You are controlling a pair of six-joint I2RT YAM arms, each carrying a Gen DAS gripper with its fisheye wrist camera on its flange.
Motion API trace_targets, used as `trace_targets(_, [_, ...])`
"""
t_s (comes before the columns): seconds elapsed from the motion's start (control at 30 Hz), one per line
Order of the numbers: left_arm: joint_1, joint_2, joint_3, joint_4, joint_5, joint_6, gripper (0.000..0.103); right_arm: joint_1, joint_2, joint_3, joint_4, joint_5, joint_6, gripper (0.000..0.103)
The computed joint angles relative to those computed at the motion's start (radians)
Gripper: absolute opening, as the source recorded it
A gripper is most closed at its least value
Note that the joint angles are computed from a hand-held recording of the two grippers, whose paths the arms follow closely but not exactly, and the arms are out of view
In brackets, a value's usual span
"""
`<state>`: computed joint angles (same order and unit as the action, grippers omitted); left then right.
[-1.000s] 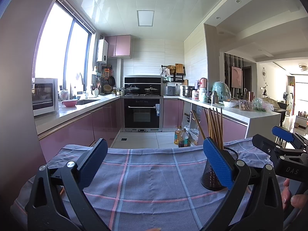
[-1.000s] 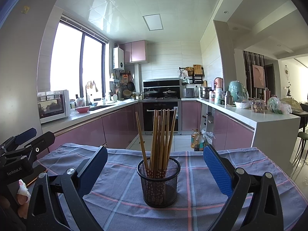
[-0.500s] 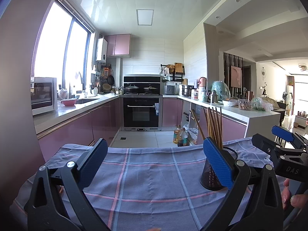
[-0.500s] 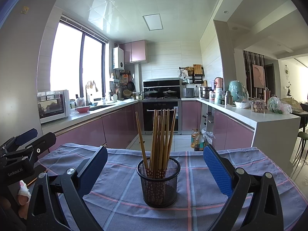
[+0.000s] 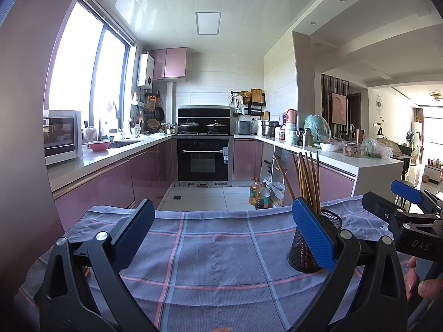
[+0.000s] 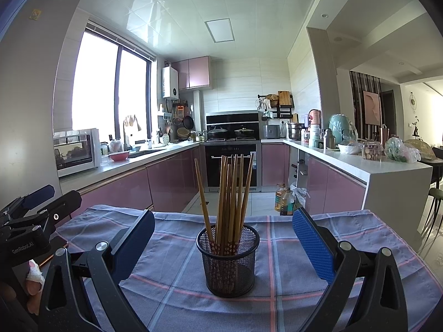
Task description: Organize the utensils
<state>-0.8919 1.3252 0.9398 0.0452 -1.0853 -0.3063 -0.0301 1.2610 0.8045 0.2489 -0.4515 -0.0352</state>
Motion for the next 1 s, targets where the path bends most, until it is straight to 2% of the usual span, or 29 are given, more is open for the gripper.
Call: trace_targets(1.0, [0.003,-0.006,-0.009,-0.014,0.009,-0.015,0.098,0.002,-0.002,-0.006,0.002,0.003,0.001,0.096])
